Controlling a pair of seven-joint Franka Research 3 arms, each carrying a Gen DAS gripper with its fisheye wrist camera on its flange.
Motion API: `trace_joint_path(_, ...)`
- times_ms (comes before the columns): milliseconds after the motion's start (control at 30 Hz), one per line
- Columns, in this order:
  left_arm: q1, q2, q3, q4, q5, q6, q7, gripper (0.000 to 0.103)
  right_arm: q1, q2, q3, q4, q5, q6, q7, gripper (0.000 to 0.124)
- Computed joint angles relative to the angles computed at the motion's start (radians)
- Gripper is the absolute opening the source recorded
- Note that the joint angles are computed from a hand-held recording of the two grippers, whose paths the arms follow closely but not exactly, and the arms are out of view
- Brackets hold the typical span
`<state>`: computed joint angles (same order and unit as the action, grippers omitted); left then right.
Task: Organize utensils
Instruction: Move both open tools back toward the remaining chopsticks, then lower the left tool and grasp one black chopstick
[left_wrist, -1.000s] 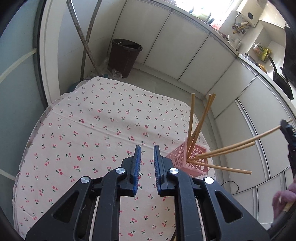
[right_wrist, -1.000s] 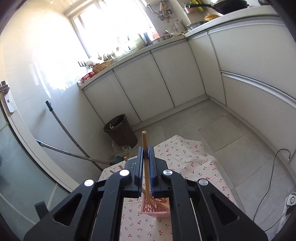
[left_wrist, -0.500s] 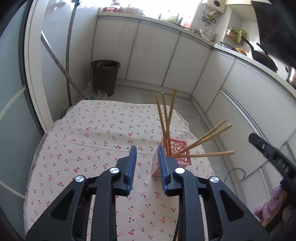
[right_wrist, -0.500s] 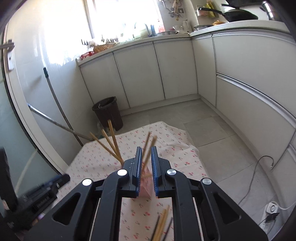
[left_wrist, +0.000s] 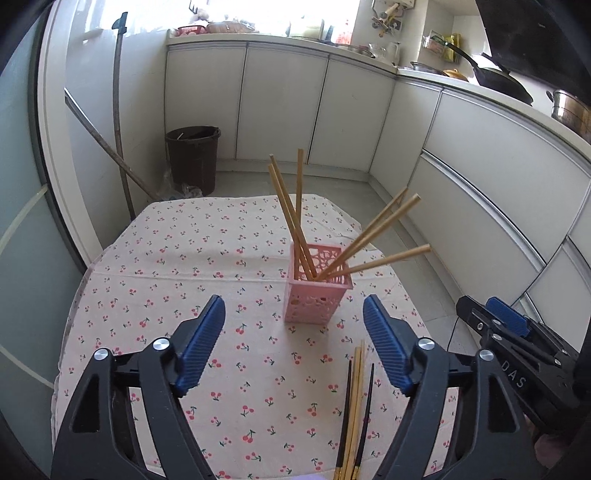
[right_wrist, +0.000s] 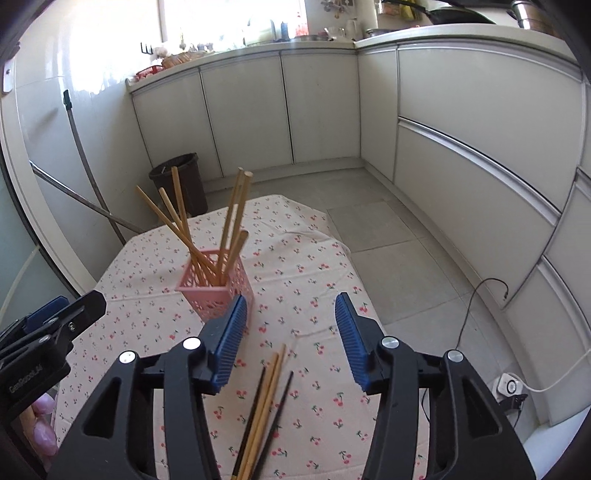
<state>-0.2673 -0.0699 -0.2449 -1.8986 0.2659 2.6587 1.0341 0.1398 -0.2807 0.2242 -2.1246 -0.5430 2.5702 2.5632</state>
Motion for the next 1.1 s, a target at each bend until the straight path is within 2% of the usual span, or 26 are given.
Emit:
trace_joint_path(333, -0.014, -0.015, -0.012, -0.031, 0.031, -0.028, -0.006, 0.089, -0.004, -0.049, 0.007, -0.058, 0.016, -0.051, 0.013, 0.068)
trace_joint_path(433, -0.017, -0.017, -0.014, -0.04, 0.036, -0.039, -0.009, 0.094, -0.004, -0.063, 0.008, -0.074, 0.034, -0.065, 0.012, 0.078)
trace_joint_path(500, -0.022, -0.014, -0.014, -0.042, 0.023, -0.05, 0.005, 0.095, -0.006, -0.077, 0.01, -0.091, 0.047, -0.071, 0.021, 0.091)
trace_joint_path(600, -0.028, -0.004, -0.016, -0.04, 0.013, -0.074, 0.028, 0.096, 0.006, -0.086, -0.007, -0.111, 0.113, -0.085, -0.006, 0.096)
trace_joint_path(900, -0.029, 0.024, -0.012, -0.021, -0.011, -0.135, 0.031, 0.096, 0.008, -0.106, -0.036, -0.148, 0.264, -0.163, -0.047, 0.096)
trace_joint_path(1000, -0.029, 0.044, -0.01, -0.004, -0.049, -0.161, 0.045, 0.096, 0.006, -0.124, -0.045, -0.168, 0.306, -0.169, -0.054, 0.096)
trace_joint_path(1100, -0.029, 0.098, -0.009, 0.046, -0.138, -0.23, 0.097, 0.096, 0.008, -0.143, -0.053, -0.189, 0.356, -0.181, -0.068, 0.096)
